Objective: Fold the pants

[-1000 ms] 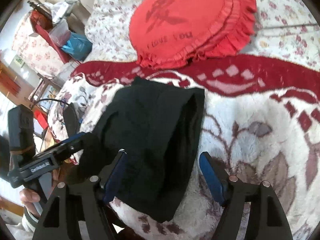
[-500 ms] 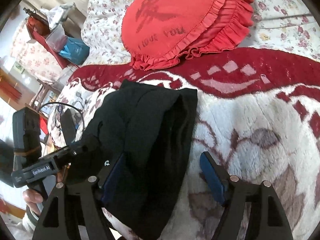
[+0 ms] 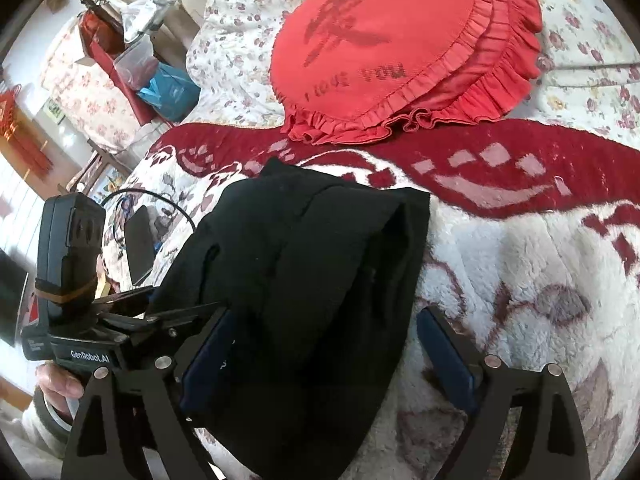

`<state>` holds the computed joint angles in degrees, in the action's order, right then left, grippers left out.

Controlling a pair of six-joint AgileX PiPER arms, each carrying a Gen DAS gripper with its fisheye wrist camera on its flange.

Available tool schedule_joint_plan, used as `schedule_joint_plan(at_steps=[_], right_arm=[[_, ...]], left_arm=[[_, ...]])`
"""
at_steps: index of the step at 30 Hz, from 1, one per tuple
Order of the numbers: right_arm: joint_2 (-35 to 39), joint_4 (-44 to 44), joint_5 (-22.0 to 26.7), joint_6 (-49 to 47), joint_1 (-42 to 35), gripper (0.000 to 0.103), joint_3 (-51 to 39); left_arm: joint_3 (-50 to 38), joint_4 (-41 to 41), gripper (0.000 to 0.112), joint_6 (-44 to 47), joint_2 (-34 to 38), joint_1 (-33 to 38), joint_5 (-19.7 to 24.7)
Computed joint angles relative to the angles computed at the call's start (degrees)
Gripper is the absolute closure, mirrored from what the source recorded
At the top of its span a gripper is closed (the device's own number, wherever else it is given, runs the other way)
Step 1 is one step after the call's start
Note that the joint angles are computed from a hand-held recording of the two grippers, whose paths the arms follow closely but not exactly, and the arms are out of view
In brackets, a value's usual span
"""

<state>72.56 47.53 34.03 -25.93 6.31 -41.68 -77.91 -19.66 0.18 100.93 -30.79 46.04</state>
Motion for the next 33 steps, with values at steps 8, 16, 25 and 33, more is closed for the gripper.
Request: schedule_joint_plan(at_steps=[8, 16, 25, 33], right_arm=[[0.6, 1.7, -0.6, 0.7, 0.8, 0.019, -0.1], [0.9, 5.1, 1.3, -1.1, -1.8, 0.039, 0.3], [1.2, 9.5, 4.1, -5.7, -4.0, 0.059, 0.7], [-1.6, 3.6, 3.5, 1.3, 1.5, 0.070, -4.6]], left_arm=[[-2.2, 4.7, 0.010, -3.7, 1.1, -1.8, 3.0], [-2.8, 4.4, 0.010, -3.9, 1.5, -1.8, 3.9], [2.2, 2.5, 0.032, -2.6, -2.7, -1.5, -0.6], [1.5, -3.2, 0.076, 2.0, -6.7, 2.4, 0.7]])
